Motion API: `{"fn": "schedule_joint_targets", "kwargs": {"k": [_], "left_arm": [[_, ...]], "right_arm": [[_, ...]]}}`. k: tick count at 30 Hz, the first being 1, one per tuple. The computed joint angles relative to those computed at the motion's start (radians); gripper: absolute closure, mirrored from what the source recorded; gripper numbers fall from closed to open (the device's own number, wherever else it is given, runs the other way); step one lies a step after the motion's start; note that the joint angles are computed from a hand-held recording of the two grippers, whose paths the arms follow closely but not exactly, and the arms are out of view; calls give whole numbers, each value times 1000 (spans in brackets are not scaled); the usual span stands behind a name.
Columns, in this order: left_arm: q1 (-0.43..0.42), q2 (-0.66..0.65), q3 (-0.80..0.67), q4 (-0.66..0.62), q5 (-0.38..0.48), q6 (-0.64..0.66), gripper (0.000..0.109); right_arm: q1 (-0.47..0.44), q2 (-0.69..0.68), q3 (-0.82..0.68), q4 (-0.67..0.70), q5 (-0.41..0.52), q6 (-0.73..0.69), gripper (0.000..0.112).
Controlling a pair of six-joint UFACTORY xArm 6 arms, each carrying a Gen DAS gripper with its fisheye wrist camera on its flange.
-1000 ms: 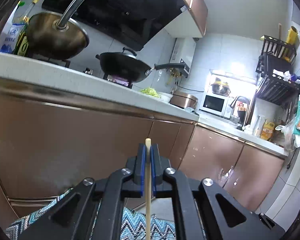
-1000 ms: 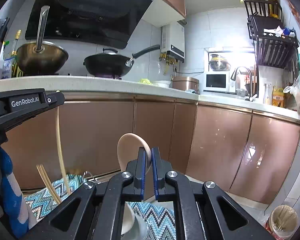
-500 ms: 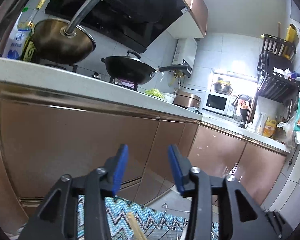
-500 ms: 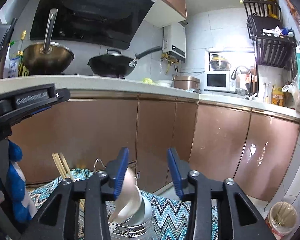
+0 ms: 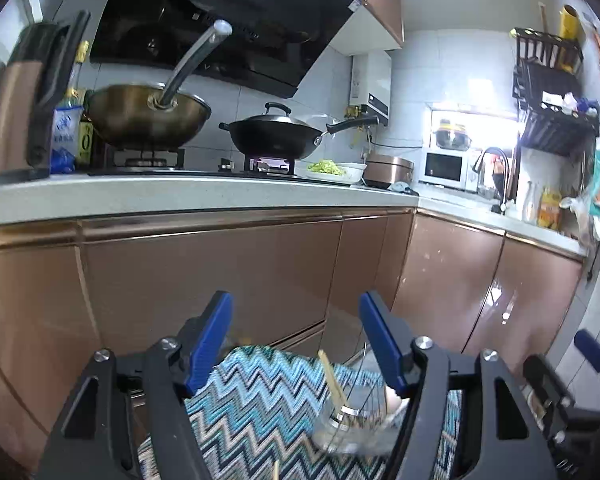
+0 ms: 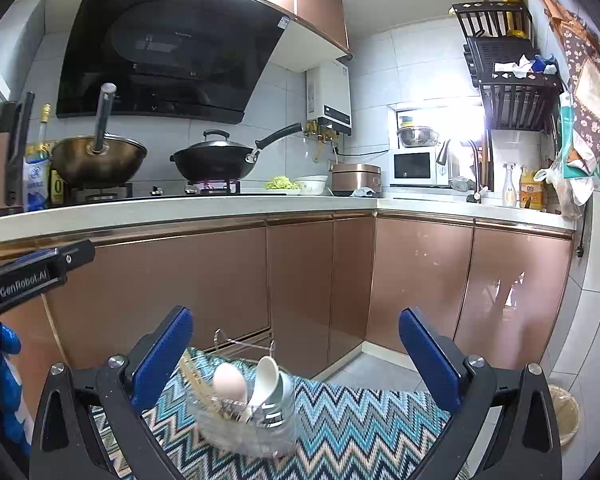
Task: Organize utensils
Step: 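Withdraw both open tools from the holder back over the cloth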
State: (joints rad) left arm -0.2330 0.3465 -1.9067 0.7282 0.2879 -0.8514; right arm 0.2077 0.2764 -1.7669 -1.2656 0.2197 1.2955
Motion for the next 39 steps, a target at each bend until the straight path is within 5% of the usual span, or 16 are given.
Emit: {"fn": "schedule_joint_targets", "kwargs": {"k": [7,15,32,39], "left_arm": [[-1,-258,284,195,-20,-149,36],[7,-460,484,262,-29,-175,27],[73,-710,716,386,-107,-309,25],[64,-759,759,278,-102,-180,25]], "right_arm": [[40,-193,193,-60,39,53,9],[87,-360,341,-183,61,167,9],[124,-566,519,-368,111,469,9],[139,-599,546,-351,114,445,9]]}}
